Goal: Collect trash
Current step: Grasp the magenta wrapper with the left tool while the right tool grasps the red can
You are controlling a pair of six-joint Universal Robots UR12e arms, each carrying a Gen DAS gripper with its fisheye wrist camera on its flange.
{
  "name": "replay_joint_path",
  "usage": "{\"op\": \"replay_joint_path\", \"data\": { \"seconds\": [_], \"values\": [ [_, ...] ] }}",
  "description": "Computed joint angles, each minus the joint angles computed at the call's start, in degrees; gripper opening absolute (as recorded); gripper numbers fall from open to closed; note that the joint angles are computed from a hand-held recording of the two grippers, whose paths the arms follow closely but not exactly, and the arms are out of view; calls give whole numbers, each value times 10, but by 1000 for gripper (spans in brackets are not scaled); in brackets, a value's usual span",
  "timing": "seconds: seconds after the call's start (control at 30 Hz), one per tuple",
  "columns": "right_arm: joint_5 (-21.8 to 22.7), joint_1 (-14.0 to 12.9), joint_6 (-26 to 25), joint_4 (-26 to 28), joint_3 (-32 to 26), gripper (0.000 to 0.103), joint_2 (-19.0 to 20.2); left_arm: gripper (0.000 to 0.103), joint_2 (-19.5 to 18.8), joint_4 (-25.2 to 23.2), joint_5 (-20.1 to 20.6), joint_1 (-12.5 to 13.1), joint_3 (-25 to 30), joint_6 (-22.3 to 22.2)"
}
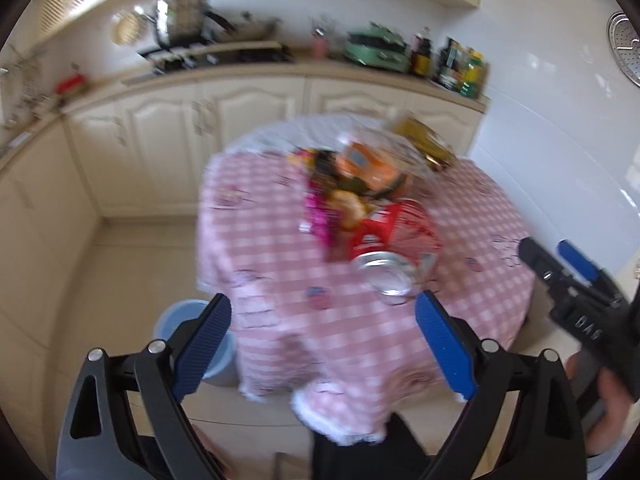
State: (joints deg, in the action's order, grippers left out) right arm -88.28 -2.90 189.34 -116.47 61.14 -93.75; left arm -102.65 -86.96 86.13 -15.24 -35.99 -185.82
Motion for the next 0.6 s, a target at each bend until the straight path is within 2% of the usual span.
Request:
{"op": "replay_joint_path", "data": {
  "seconds": [0.1, 0.33, 0.47, 0.6],
  "values": [
    [13, -8, 4, 21, 0, 97, 5, 91, -38, -34, -10, -2, 45, -5],
    [45, -7, -11, 37, -13, 97, 30, 91, -69, -63, -19, 10, 77, -45],
    [112, -15, 9, 66, -33, 97, 50, 91, -56, -29, -30, 18, 49, -64],
    [165, -21, 40, 103, -45, 95, 66, 91, -43, 5, 7, 14, 24, -64]
  ]
}}
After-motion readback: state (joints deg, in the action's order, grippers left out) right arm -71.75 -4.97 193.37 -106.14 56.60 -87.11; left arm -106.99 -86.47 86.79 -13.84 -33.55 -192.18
